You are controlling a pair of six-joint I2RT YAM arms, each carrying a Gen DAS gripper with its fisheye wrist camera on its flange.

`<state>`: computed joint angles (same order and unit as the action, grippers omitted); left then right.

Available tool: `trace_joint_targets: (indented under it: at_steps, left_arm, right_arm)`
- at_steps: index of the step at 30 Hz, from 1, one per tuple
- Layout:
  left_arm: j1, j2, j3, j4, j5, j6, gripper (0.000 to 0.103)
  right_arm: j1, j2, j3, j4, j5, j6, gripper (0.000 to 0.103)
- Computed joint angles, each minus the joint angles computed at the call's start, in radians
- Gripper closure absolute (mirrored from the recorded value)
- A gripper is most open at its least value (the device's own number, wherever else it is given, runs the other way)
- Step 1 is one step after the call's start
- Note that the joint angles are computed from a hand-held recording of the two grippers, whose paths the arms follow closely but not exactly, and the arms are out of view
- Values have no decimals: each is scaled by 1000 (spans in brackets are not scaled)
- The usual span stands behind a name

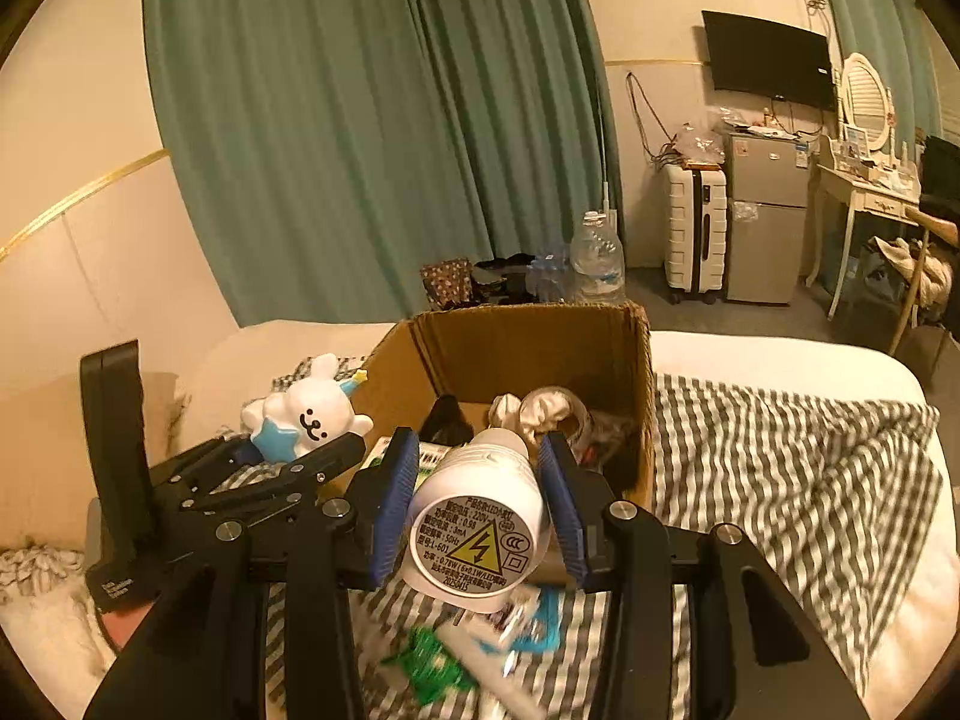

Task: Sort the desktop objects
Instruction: 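Carry figurine and bottle into the cardboard box and open both tools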

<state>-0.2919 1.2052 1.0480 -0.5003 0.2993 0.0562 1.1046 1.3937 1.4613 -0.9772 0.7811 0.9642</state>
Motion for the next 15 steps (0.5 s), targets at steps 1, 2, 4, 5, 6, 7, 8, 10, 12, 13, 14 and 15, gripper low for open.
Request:
trace_joint_targets:
  at_steps: [1, 2, 4, 5, 6, 7, 8, 10, 12, 13, 14, 15]
  left_arm:
    - [-5, 27, 13, 10, -5, 4, 46]
    - [-13, 61, 31, 19, -10, 6, 46]
    - [-29, 127, 70, 27, -18, 10, 46]
    - [-41, 159, 89, 32, -26, 13, 46]
    - [-54, 186, 108, 28, -32, 19, 46]
    - [-67, 224, 137, 16, -38, 35, 46]
    - [-74, 242, 149, 11, -45, 49, 46]
    - [-88, 283, 171, 8, -54, 64, 46]
    - [-91, 312, 182, 17, -47, 49, 46]
    - [-94, 335, 193, 19, -50, 35, 46]
    - [-98, 347, 199, 19, -53, 23, 46]
    - [-98, 360, 205, 18, -51, 10, 45]
  right_arm:
    - [-42, 5, -12, 37, -26, -42, 61]
    - [-73, 7, -25, 66, -47, -72, 61]
    - [-149, 25, -48, 130, -102, -133, 61]
    - [-178, 28, -67, 160, -124, -157, 61]
    - [-198, 28, -83, 180, -139, -173, 61]
    - [-221, 28, -104, 206, -153, -188, 61]
    - [-244, 26, -122, 229, -167, -205, 61]
    - [-286, 23, -164, 283, -199, -224, 61]
    - [-323, 9, -210, 348, -238, -229, 61]
    - [-333, 13, -219, 370, -249, -232, 61]
    - [-338, 9, -228, 381, -252, -234, 61]
    - [-344, -1, -248, 402, -254, -228, 60]
